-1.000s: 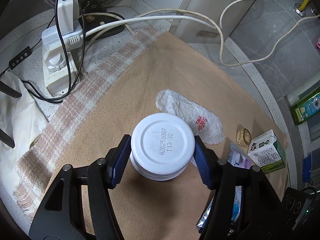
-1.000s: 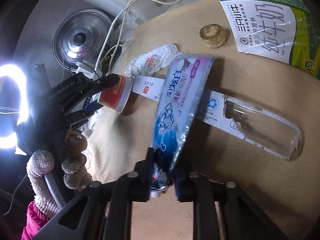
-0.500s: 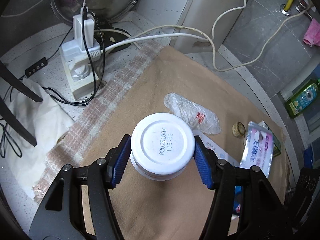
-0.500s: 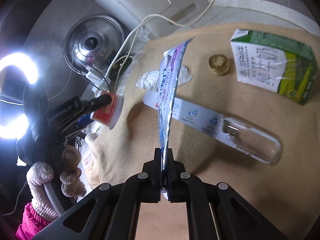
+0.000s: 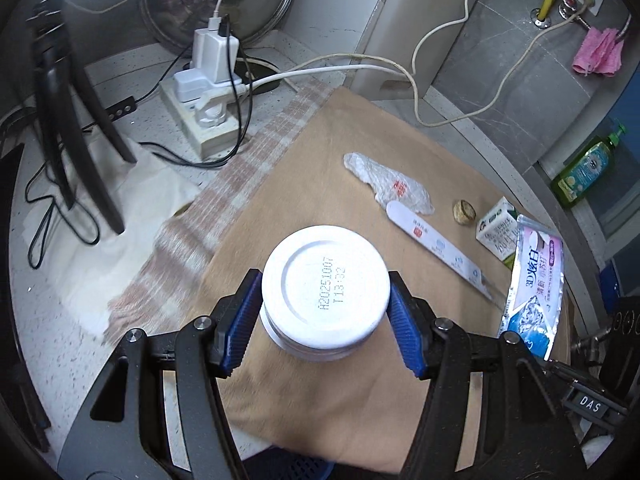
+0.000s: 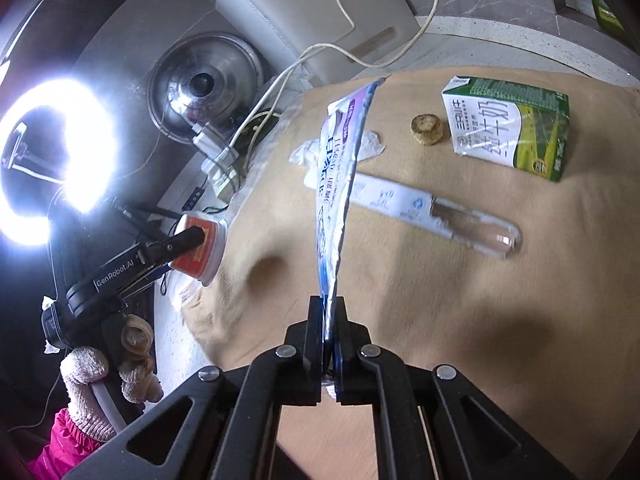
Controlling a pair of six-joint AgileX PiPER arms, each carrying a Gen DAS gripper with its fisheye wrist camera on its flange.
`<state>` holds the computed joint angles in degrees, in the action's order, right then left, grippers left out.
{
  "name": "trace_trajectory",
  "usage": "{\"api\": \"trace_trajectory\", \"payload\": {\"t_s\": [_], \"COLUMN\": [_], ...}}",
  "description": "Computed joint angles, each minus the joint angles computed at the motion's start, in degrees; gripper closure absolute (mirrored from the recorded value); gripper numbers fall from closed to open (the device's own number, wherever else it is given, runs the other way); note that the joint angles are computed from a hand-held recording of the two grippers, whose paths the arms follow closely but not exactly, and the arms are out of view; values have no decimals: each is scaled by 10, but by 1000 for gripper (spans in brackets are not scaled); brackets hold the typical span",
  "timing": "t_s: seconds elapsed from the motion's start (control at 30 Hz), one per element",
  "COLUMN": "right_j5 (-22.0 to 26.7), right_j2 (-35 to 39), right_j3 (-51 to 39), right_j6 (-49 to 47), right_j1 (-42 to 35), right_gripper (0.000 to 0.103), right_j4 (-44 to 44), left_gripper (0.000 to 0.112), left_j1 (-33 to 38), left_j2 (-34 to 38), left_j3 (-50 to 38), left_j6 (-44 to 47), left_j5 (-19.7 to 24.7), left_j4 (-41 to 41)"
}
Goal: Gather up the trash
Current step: 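Carry the tub with the left tool while the right tool carries the toothpaste tube to the basket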
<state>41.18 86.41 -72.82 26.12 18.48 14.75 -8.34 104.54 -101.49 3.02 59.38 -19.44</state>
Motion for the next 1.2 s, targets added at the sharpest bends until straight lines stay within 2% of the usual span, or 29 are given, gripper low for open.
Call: {"api": "trace_trajectory", "payload": {"t_s": [0.37,0.67,1.03,1.2], "right_j5": [17,46,69,61], "right_j2": [-59,-57,-24,-12], "right_j3": [27,18,11,27], "right_j6": [185,312,381,402], "right_j1": [136,256,362,391], "right_gripper": [102,102,102,102], "right_j4": [-155,-254,-304,-301], "left_gripper": [50,50,50,50], "left_j1": [52,118,201,208], "left_j2": [-138,-236,-299,-328], "left_j3": [191,320,433,487], "left_j6": [96,183,266,291], "left_j5": [-27,-8,29,25], "left_j4": [-32,-83,-117,-109]}}
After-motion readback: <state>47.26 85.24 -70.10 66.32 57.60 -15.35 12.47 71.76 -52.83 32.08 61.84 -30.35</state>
